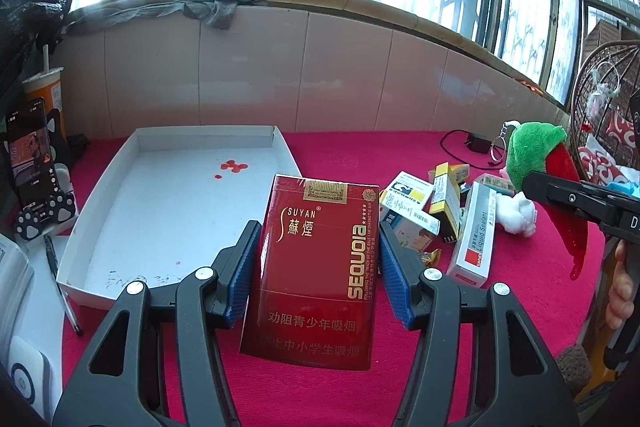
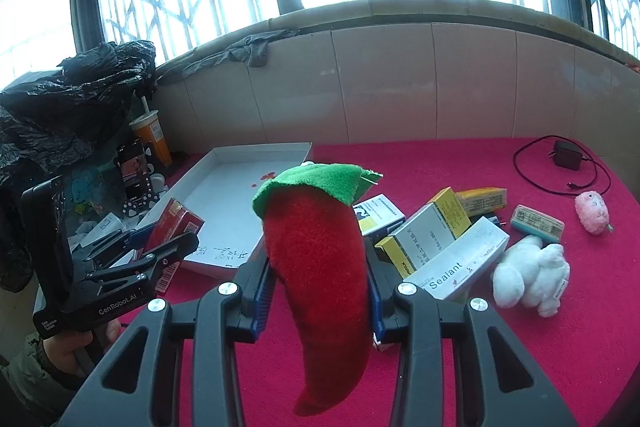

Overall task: Organize objects
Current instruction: 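Carry the red pack and red chili together toward the white tray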

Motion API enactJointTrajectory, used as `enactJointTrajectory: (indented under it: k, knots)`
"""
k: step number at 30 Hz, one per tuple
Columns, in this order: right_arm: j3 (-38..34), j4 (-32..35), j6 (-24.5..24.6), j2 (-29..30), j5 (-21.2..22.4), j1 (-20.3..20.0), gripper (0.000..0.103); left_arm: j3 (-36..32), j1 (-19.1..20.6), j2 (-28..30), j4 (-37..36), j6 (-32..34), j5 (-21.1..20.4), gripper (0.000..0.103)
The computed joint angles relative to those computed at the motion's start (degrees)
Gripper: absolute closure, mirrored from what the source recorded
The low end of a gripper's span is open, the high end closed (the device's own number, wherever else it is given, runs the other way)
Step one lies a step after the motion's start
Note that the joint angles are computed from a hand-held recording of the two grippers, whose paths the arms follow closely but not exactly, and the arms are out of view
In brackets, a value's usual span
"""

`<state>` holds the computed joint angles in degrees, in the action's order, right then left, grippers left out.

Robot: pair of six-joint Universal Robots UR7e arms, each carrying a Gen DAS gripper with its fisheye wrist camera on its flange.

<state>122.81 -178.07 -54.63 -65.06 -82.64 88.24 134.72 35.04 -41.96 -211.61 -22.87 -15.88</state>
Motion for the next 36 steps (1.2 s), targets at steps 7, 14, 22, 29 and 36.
enactJointTrajectory:
  k: [7,14,22,29,36]
  knots:
    - [-0.84,0.55,0.80,1.59,-0.22,1.66,0.064,0.97,0.01,-0.68,-0.75,-0.77,0.86,0.046]
    - [-1.75,0.71,2.02,3.57,-1.15,3.31,0.064,2.16,-0.08,-1.44,-1.79,-1.63,2.02,0.046]
    - [-2.72,0.59,2.54,5.65,-2.33,4.90,0.064,3.20,0.03,-2.97,-3.70,-1.10,4.15,0.046]
    - [-4.40,1.45,3.92,8.03,-3.54,6.59,0.064,3.77,0.98,-5.13,-1.97,-1.46,5.78,0.046]
    - [-6.12,2.51,5.49,10.84,-4.73,8.37,0.063,2.76,3.04,-6.41,-4.39,1.96,5.54,0.046]
